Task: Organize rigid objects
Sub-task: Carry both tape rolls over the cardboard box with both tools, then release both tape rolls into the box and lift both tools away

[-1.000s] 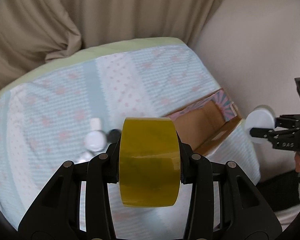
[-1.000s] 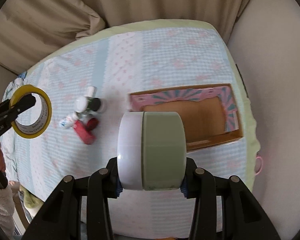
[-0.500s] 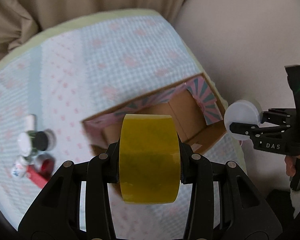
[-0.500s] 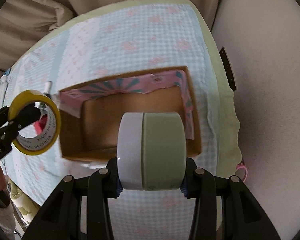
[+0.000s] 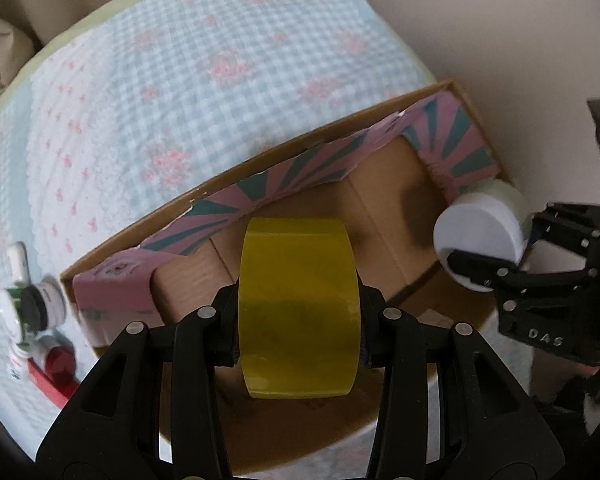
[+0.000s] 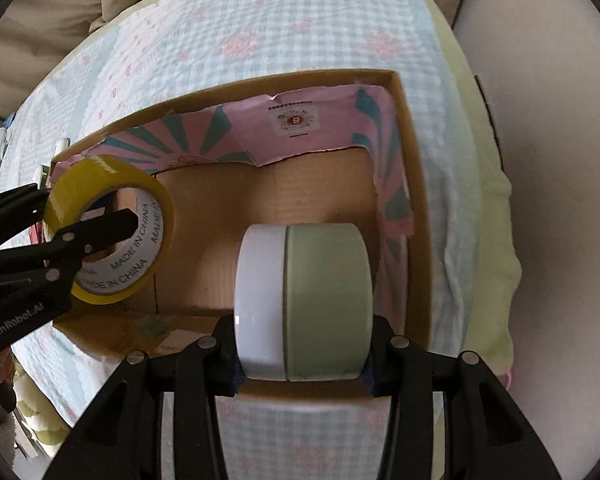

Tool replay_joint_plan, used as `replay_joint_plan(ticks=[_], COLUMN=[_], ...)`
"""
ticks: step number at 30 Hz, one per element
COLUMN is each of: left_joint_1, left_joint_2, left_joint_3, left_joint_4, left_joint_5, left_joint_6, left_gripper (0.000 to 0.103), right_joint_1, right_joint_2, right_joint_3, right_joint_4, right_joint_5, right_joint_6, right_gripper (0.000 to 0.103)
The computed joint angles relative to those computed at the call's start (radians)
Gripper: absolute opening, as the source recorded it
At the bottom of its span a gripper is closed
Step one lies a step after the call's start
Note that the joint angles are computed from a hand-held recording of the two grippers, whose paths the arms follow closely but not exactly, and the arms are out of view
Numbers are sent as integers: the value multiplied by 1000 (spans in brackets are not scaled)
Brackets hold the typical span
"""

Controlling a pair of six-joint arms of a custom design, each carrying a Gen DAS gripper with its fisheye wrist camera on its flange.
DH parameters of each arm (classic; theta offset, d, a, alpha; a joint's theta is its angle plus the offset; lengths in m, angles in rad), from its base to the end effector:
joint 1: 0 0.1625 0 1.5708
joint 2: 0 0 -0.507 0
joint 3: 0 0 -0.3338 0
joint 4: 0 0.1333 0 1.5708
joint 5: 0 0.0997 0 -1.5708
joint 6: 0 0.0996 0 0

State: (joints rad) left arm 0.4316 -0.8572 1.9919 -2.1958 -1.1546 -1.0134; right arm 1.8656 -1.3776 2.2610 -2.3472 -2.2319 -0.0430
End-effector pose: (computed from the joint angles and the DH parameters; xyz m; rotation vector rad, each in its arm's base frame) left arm -0.3956 -0.3733 0.1151 0.2942 2.4848 -0.1555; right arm 0.1852 -0.3617 0.3133 0.4605 -2.4301 -0.0248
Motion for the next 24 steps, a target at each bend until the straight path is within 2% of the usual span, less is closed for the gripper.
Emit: replay_joint_plan(ticks=[2, 4, 5, 6, 7, 8, 9, 12, 20, 24], left_joint_1=[2, -10, -17, -21, -26, -35, -39, -35, -73, -87], left_joint_2=[9, 20, 23, 26, 26, 18, 6, -11, -52, -62], left_joint_3=[-11, -42, -61, -80, -88, -82, -69, -62, -20, -23], left_joint_4=[20, 95, 137, 172, 193, 188, 165, 203, 251, 276], left_joint_5=[11, 60, 82, 95, 104, 117, 114, 79, 50, 43], left_joint_6=[22, 27, 31, 37, 39, 48, 54, 9, -59, -77], left_gripper=[37, 38, 50, 70, 100, 103, 103, 103, 103, 103], right_joint_1=[-11, -24, -28, -29, -26, -23, -29, -37, -33, -20], right_joint_2=[6, 11, 14, 15, 13, 8, -2, -36, -79, -88], right_joint_3=[3, 5, 7, 10, 15, 22, 25, 23, 42, 39], right_joint_4=[-21, -47, -67, -82, -110, -151, -171, -187, -195, -189], right_joint_5=[14, 40, 49, 55, 60, 63, 87, 133, 146, 129], right_joint_6=[-12, -33, -52, -67, -88, -107, -119, -126, -120, -116], right_gripper=[40, 40, 40, 42, 49, 79, 88, 102, 103, 103])
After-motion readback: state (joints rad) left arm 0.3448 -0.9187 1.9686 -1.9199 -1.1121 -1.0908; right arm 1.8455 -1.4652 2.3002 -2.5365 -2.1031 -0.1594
